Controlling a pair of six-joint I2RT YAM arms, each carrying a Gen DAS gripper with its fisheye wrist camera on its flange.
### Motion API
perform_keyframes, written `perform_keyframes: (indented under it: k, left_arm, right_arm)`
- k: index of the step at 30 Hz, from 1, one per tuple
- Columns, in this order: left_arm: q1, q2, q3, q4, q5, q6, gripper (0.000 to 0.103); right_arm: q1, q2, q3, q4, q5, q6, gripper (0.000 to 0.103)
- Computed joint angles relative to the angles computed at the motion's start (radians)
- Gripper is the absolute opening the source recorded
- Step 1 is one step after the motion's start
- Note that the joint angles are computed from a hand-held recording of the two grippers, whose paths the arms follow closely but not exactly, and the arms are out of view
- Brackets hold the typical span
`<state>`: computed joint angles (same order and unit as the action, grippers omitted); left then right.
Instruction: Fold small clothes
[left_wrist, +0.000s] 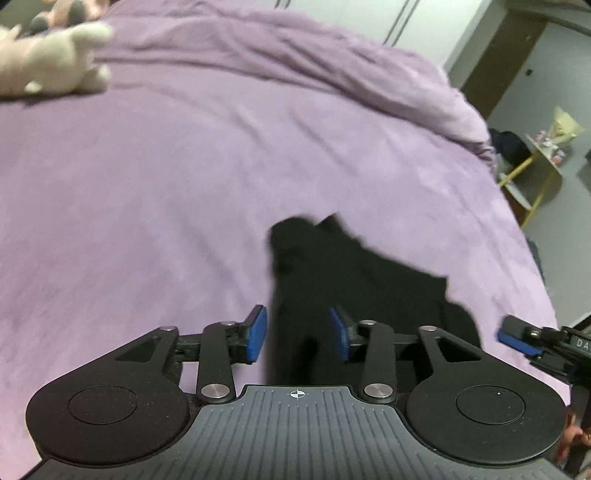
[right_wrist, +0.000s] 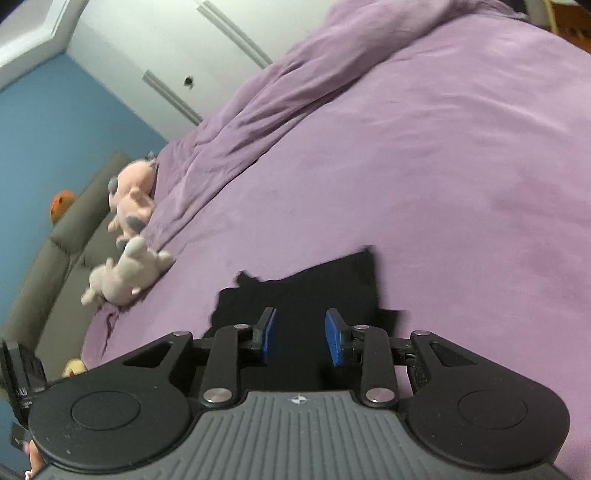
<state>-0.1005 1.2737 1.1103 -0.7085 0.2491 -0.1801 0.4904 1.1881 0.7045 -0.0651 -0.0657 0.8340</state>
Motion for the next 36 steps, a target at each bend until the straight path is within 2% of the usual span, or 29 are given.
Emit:
perform_keyframes:
  k: [2,4,6,8,9,13,16,21,22,23,25,26,29,30,31,32,34,36]
  left_arm:
    - [-0.1,0.042,-0.022,0.11,-0.108,-0.036,0.045]
    - [-0.191,0.09,-0.066,0.238,-0.257,-0.051,0.046]
    - [-0.232,0.151,-0.087,0.334,-0.329,-0.056,0.047]
    - [-0.252,0.18,-0.116,0.418,-0.349,-0.047,0.055]
    - [-0.248,0.189,-0.124,0.44,-0.348,-0.028,0.056]
    - [-0.281,0.252,-0.17,0.582,-0.385,0.048,0.075]
    - [-0.312,0.27,-0.233,0.71,-0.437,0.099,0.08]
    - [-0.293,0.245,-0.211,0.636,-0.403,0.07,0.083]
    - [-0.295,0.214,-0.216,0.6,-0.405,0.066,0.082]
    - [-0.293,0.189,-0.219,0.563,-0.395,0.062,0.082]
    - [-0.274,0.107,-0.251,0.476,-0.354,0.043,0.082]
    - [-0.254,0.026,-0.312,0.473,-0.325,0.042,0.082]
    - [-0.13,-0.211,-0.437,0.354,-0.144,0.019,0.083]
    - [-0.078,-0.286,-0.471,0.31,-0.086,0.005,0.083]
    - [-0.028,-0.356,-0.496,0.256,-0.04,0.003,0.083]
    - [0.008,-0.418,-0.515,0.214,-0.008,0.004,0.083]
    - [0.055,-0.473,-0.517,0.134,0.061,0.002,0.083]
    - [0.081,-0.445,-0.493,0.082,0.16,0.039,0.083]
  right_arm:
    - [0.094,0.151,0.104,0.014,0.094,-0.004,0.029]
    - [0.175,0.297,0.186,0.039,0.237,-0.006,0.029]
    - [0.205,0.412,0.248,0.038,0.343,-0.028,0.029]
    - [0.212,0.484,0.284,0.02,0.416,-0.053,0.028]
    - [0.202,0.498,0.268,0.055,0.433,-0.073,0.027]
    - [0.147,0.536,0.263,0.126,0.424,-0.118,0.015]
    - [0.116,0.556,0.236,0.198,0.389,-0.113,0.012]
    - [0.138,0.55,0.252,0.151,0.424,-0.137,0.013]
    - [0.144,0.524,0.25,0.112,0.416,-0.126,0.017]
    - [0.162,0.503,0.261,0.067,0.41,-0.109,0.026]
    - [0.212,0.369,0.156,0.051,0.405,-0.084,0.039]
    - [0.255,0.29,0.09,0.06,0.438,-0.067,0.05]
    - [0.391,0.021,-0.111,0.003,0.535,0.042,0.054]
    - [0.442,-0.036,-0.134,-0.071,0.577,0.114,0.058]
    - [0.481,-0.08,-0.147,-0.165,0.587,0.196,0.062]
    - [0.497,-0.103,-0.16,-0.199,0.569,0.241,0.062]
    - [0.529,-0.162,-0.219,-0.186,0.565,0.309,0.062]
    - [0.498,-0.179,-0.24,-0.138,0.508,0.301,0.062]
